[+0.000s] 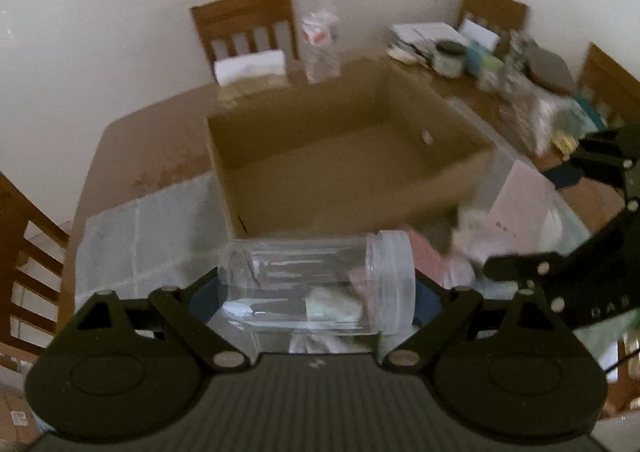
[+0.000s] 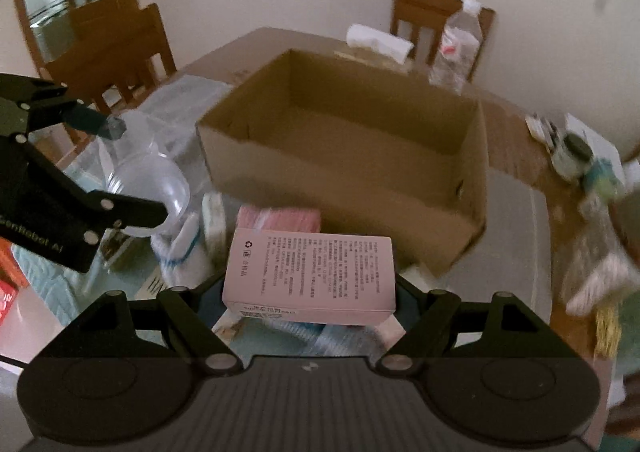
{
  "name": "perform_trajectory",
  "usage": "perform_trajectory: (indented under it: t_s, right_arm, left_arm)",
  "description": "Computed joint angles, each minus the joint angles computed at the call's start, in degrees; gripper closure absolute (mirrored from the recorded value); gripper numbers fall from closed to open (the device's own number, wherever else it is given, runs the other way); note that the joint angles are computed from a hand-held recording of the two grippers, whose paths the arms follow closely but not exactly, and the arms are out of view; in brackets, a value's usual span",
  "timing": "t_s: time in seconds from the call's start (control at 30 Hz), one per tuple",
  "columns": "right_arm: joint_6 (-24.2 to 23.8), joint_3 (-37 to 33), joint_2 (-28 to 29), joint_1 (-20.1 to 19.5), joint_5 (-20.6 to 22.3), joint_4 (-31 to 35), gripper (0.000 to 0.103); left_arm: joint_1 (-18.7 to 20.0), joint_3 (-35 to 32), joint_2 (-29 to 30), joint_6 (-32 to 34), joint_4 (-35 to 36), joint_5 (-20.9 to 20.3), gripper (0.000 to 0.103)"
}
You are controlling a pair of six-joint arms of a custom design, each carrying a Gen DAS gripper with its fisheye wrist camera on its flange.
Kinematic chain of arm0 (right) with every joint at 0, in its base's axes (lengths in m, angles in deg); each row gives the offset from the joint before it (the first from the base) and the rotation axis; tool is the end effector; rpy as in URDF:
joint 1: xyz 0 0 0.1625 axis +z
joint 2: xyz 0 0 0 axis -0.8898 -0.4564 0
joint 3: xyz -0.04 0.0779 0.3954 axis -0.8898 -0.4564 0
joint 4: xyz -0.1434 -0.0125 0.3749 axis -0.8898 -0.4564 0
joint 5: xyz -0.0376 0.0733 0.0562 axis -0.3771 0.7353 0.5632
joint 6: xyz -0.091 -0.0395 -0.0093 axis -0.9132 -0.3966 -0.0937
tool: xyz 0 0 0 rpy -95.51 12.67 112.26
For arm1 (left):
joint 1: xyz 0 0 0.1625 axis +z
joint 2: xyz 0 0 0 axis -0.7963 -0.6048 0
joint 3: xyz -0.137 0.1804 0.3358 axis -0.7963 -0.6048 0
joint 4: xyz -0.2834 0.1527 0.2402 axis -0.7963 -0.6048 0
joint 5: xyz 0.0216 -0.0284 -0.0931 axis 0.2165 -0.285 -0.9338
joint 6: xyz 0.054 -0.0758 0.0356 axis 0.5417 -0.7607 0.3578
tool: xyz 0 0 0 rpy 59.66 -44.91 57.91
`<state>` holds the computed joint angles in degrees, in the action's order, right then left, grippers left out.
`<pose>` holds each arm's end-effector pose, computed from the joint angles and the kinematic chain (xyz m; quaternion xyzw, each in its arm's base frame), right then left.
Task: Organize objects
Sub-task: 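Carry the clear jar and pink box into the cardboard box and release both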
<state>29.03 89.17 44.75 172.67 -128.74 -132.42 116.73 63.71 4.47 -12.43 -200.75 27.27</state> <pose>0.2945 -0.6324 0.0775 0.1522 -0.8791 0.2795 0.3549 -0.1483 -0.7164 0.2525 0.4506 0.8390 -0.1594 0.2601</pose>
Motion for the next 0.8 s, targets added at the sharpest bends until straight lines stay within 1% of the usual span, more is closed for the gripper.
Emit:
perform_trajectory:
  t_s: [0.17, 0.23, 0.43, 0.57, 0.63, 0.7, 0.8]
  right_arm:
    - [-5.6, -3.9, -0.9, -1.6, 3.6, 1.8, 0.018]
    - [-7.0, -5.4, -0.9, -2.1, 4.5, 2.3, 0.018]
    - [-10.2, -11.7, 0.7, -3.8, 6.5, 5.1, 0.018]
    - [-11.0, -15.9, 2.5, -5.0, 7.1, 6.7, 0.018]
    - [-11.4, -17.5, 3.2, -5.3, 6.5, 7.6, 0.013]
    - [-11.7, -18.6, 3.7, -5.6, 6.1, 7.9, 0.000]
    - [-11.8, -16.8, 2.5, -6.1, 7.5, 7.7, 0.000]
  left_arm:
    - [-0.9, -5.2, 4.6, -2.7, -1.9, 1.6, 0.010]
    - [-1.1, -8.0, 6.9, -3.7, -1.9, 2.0, 0.010]
    - [-1.3, -15.5, 13.1, -5.8, -1.6, 5.0, 0.010]
    - [-1.4, -19.1, 16.0, -5.9, -0.8, 6.4, 0.010]
    - [-1.5, -20.0, 17.1, -5.9, -0.9, 7.1, 0.010]
    - [-1.5, -20.9, 17.9, -5.9, -0.7, 7.4, 0.010]
    - [-1.3, -22.6, 19.4, -6.4, 0.0, 7.6, 0.010]
